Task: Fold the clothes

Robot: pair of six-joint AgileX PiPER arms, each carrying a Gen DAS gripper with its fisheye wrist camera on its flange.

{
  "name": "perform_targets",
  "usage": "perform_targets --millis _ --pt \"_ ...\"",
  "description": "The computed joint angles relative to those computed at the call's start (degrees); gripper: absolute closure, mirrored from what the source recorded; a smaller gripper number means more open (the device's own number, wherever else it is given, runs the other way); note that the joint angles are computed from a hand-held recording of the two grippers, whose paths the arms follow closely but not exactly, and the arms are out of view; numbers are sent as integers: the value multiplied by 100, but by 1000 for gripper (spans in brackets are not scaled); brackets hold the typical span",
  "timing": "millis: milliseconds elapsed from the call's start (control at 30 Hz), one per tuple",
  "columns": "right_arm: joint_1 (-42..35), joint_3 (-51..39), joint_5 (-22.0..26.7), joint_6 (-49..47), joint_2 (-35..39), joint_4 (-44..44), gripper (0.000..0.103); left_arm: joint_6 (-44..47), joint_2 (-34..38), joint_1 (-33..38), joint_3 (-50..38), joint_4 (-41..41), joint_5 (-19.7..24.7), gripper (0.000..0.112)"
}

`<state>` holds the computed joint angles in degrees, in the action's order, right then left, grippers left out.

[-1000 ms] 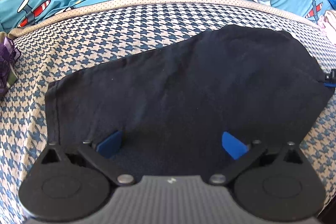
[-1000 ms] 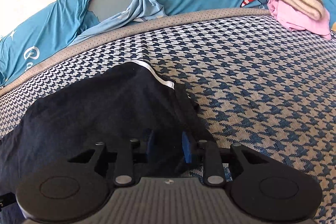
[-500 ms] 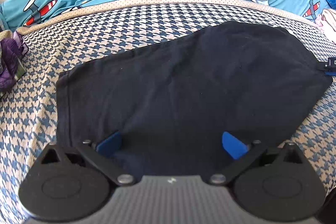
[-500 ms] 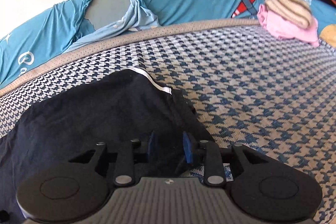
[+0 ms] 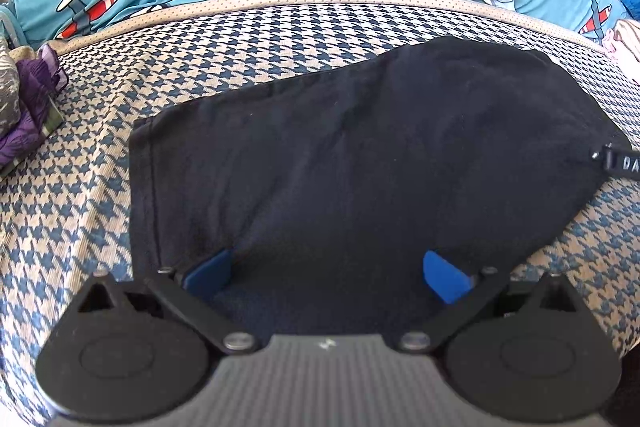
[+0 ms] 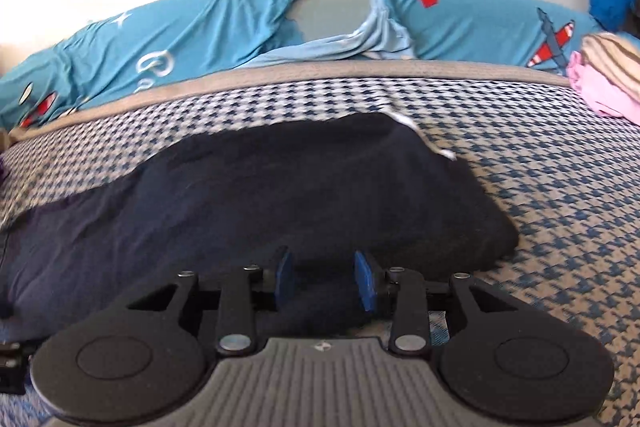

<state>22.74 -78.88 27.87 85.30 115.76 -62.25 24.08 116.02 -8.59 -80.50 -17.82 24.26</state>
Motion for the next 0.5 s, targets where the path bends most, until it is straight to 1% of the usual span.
perform_targets --millis 133,300,400,500 --pt "273 51 17 97 22 -206 65 205 -105 68 175 -124 -58 9" --pt "434 91 -311 -58 6 -152 64 427 -253 182 374 -282 -81 9" --pt "528 90 -449 -153 22 -122 64 328 -328 343 413 -348 -52 9" --pt "656 86 -526 -209 48 -134 64 -198 -296 581 286 -189 118 9"
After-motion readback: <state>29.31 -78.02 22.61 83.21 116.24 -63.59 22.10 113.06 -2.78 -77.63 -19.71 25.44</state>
